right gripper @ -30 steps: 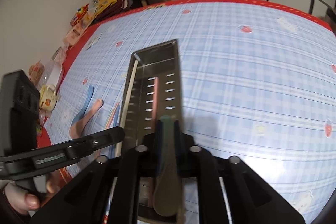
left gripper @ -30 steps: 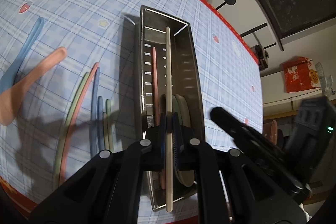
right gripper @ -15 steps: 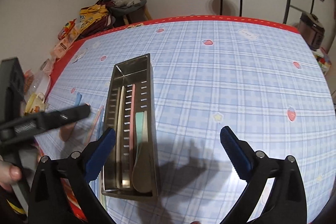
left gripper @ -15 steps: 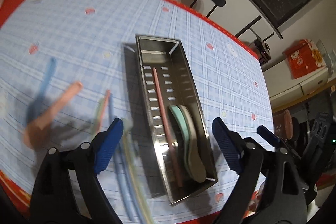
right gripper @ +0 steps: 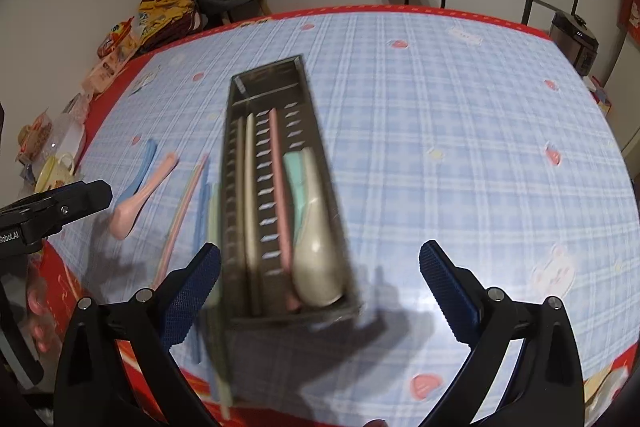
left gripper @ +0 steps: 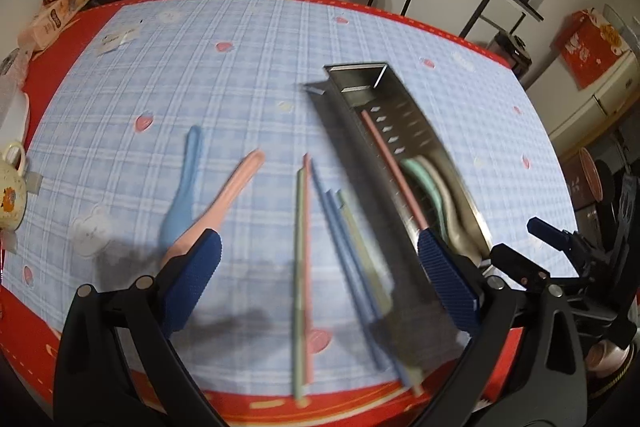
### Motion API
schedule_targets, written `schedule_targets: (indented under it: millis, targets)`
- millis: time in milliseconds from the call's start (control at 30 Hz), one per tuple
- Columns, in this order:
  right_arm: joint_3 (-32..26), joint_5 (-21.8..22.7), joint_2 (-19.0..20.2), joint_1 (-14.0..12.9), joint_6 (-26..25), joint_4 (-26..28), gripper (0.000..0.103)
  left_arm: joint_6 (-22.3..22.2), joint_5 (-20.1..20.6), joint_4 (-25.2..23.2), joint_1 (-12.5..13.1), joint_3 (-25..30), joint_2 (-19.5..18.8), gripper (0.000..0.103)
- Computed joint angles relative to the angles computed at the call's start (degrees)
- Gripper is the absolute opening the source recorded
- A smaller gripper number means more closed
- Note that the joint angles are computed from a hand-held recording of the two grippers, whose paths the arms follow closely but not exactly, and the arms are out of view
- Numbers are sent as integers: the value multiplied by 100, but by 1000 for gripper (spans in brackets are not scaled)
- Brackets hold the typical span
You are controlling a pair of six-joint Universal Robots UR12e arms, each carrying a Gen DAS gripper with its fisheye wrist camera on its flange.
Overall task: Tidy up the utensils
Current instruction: 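Withdraw both tools from the tray toward the loose chopsticks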
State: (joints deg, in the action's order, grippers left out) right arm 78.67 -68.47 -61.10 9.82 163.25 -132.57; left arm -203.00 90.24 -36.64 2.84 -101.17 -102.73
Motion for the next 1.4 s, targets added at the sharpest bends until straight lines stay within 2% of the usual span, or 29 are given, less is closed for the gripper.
schedule_targets:
  millis: [200, 400, 467, 633, 700, 767, 867, 967, 1200, 1400]
  targets:
    - [289, -145, -170, 83, 41, -3, 97, 387, 148, -107, 68, -313, 167, 97]
    - [458, -692, -274, 174, 141, -9, 97, 860, 295, -170, 80, -421, 151, 97]
    - [487, -861, -294, 194, 197, 36, 97, 988, 243, -244, 83, -431, 131, 97]
    - [575, -821, -340, 143, 496, 210, 97, 1162, -56, -449, 112, -479, 84, 97]
    - [625, -802, -371, 143, 429, 252, 92, 1224, -177, -496, 133, -506, 73, 97]
    - [664, -767, -399, 155, 312, 353, 73, 1274, -271, -518, 156, -530, 72, 97]
    - [687, -687, -411, 180, 135, 587, 54, 1291, -338, -509, 181, -549, 68, 97]
    - [739, -517, -434, 198, -72, 737, 40, 1311, -387, -497, 203, -567, 70, 97]
    - [777, -286, -409, 262, -368, 803, 32, 1359, -385, -296, 272, -668, 136, 97]
    - [758, -476, -358, 377, -514, 571, 28, 1505, -463, -208, 303, -726, 179, 96]
